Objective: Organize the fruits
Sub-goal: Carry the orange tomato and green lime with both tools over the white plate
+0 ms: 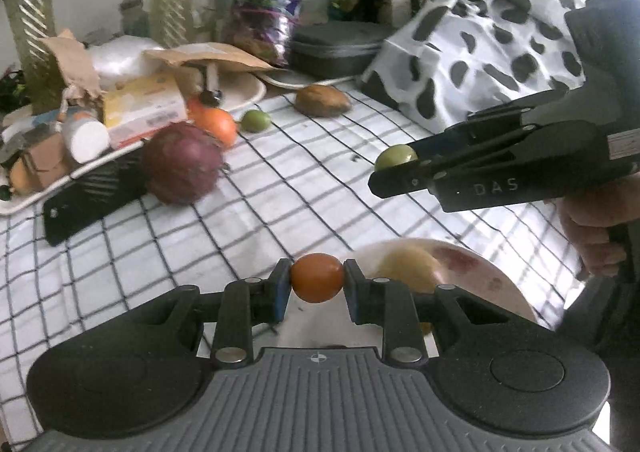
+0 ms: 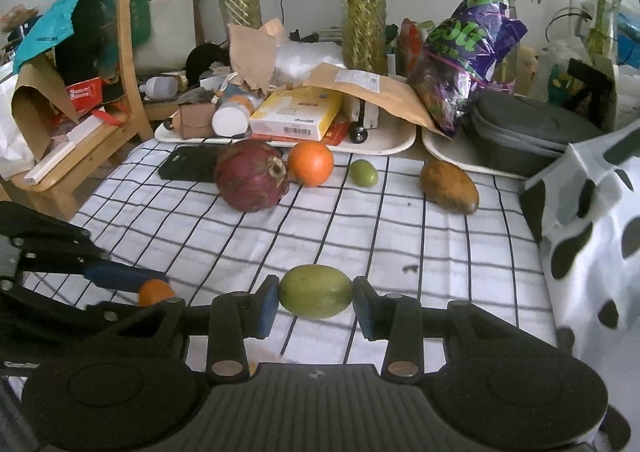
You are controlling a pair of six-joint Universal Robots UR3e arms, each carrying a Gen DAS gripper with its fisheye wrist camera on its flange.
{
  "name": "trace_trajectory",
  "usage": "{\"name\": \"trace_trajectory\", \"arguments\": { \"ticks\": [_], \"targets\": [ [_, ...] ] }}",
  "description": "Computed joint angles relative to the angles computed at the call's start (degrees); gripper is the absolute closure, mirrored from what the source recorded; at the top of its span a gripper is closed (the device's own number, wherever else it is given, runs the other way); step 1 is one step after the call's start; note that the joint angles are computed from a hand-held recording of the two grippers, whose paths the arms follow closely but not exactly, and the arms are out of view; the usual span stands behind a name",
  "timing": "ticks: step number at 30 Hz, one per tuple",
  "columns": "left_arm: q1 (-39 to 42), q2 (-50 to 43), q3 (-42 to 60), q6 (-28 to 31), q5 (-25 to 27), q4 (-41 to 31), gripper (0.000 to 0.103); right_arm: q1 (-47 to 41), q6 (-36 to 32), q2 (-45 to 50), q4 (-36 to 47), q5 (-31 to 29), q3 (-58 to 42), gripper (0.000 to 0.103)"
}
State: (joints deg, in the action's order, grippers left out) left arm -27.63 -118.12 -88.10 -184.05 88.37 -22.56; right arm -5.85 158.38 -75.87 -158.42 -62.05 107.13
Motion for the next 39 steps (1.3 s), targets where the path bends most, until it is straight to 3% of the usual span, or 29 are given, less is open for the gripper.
{"name": "trace_trajectory", "arguments": {
  "ticks": [5, 9, 10, 14, 26, 33, 39],
  "targets": [
    [-0.4, -1.4, 1.2, -0.2, -1.9, -2.6, 0.075, -1.6, -1.3, -5.9, 1.0, 0.3, 5.8, 0.062],
    [-1.1, -2.1, 2.4, -0.6, -0.3, -4.6, 0.073, -2.9, -2.4, -9.5, 1.8, 0.8, 9.3, 0.062],
    [-1.1, -1.9, 2.0, -0.8, -0.3, -4.3, 0.069, -3.2, -2.6, -10.5, 2.0, 1.0, 10.2, 0.062],
    [-1.9, -0.5, 0.0, -1.8, 1.5, -2.2, 0.035, -4.6, -3.4, -13.8, 3.4, 1.4, 12.9, 0.062],
    [-6.1, 6.9, -8.4, -7.3, 8.2, -0.4, 0.034, -8.5, -9.2, -25.1, 13.7, 3.9, 19.9, 0.062],
    [-8.9, 10.5, -12.9, -11.8, 10.2, 0.1, 0.034, -5.6, -12.8, -27.3, 20.2, 0.3, 20.6, 0.062],
    [-10.9, 11.8, -14.9, -13.6, 11.2, 1.4, 0.034, -2.6, -11.9, -27.4, 18.4, -3.9, 21.5, 0.062]
  ]
}}
